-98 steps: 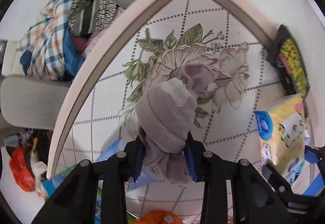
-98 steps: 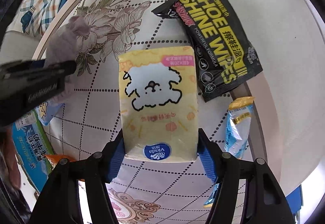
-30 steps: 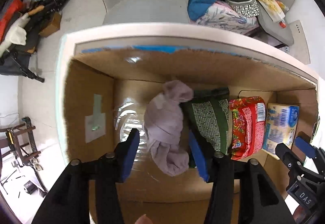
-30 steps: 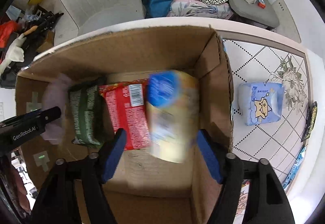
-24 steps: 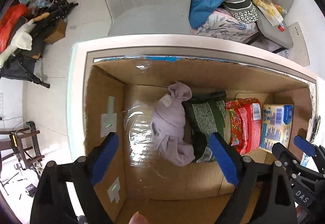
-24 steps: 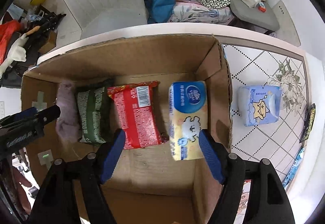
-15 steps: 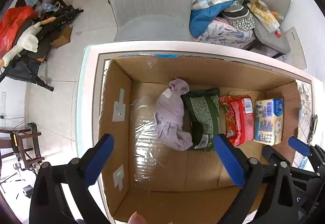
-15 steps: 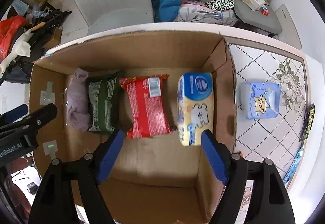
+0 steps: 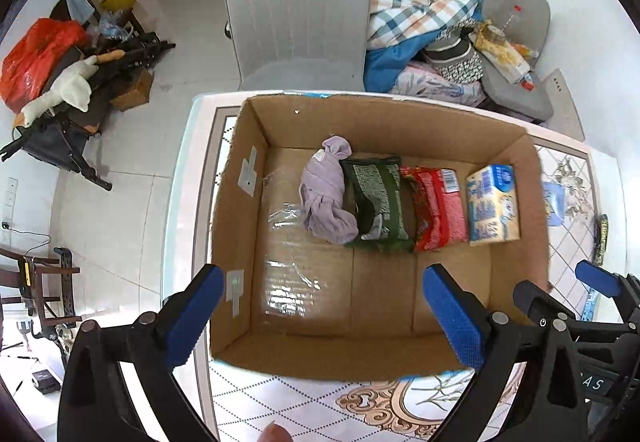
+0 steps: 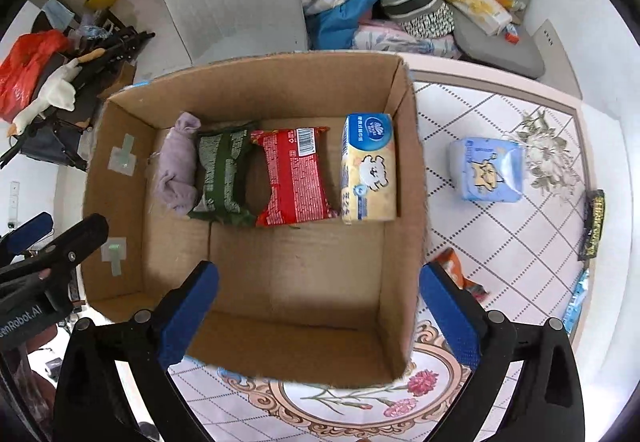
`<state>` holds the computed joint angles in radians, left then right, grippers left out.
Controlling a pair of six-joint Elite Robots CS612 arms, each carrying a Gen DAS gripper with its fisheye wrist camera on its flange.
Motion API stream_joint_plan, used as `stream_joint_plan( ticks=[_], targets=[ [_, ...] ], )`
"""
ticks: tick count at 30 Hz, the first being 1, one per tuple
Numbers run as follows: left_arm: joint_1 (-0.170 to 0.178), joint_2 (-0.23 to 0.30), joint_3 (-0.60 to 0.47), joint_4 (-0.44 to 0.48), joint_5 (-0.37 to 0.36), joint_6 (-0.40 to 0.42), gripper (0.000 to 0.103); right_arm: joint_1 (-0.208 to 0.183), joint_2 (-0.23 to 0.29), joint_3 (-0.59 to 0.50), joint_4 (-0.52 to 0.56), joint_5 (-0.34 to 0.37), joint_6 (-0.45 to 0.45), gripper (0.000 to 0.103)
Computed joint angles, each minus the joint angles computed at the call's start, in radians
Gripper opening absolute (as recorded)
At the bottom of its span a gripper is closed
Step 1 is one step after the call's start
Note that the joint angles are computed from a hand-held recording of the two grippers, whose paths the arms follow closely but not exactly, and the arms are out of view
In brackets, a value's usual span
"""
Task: Organize soft objects
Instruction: 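Grasp the orange snack bag with left tool while right tool grasps black shoe-shine wipes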
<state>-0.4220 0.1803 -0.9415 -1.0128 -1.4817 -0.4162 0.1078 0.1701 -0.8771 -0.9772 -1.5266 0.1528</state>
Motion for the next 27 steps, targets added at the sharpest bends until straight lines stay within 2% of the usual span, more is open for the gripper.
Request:
stream_joint_plan(
  ticks=[7, 12, 16, 20, 23, 25, 27],
  targets=[
    [-0.019, 0.020, -0.111, 0.033, 0.047, -0.041, 0.102, 0.001, 0.022, -0.131, 0.021, 0.022, -0.008, 0.102],
    [-0.030, 0.020, -0.152, 0.050, 0.050, -0.077, 0.102, -0.008, 0.031, -0.192, 0.049, 0.084, -0.005, 0.102],
    [-0.060, 0.002, -0.148, 0.066, 0.076, -0.053, 0.102, -0.033, 0.046, -0.250, 0.079, 0.160, 0.020, 0.102],
    [-0.105, -0.031, -0.087, 0.039, 0.049, 0.043, 0.102, -0.080, 0.075, -0.343, 0.125, 0.187, 0.065, 0.102],
    [-0.139, -0.060, -0.004, 0.002, 0.016, 0.098, 0.102, -0.137, 0.103, -0.431, 0.195, 0.175, 0.113, 0.102],
    [-0.159, -0.081, 0.067, -0.016, -0.013, 0.094, 0.102, -0.174, 0.118, -0.475, 0.234, 0.152, 0.141, 0.102],
    [-0.167, -0.095, 0.130, -0.031, -0.089, 0.068, 0.102, -0.215, 0.137, -0.519, 0.284, 0.118, 0.175, 0.102]
  ],
)
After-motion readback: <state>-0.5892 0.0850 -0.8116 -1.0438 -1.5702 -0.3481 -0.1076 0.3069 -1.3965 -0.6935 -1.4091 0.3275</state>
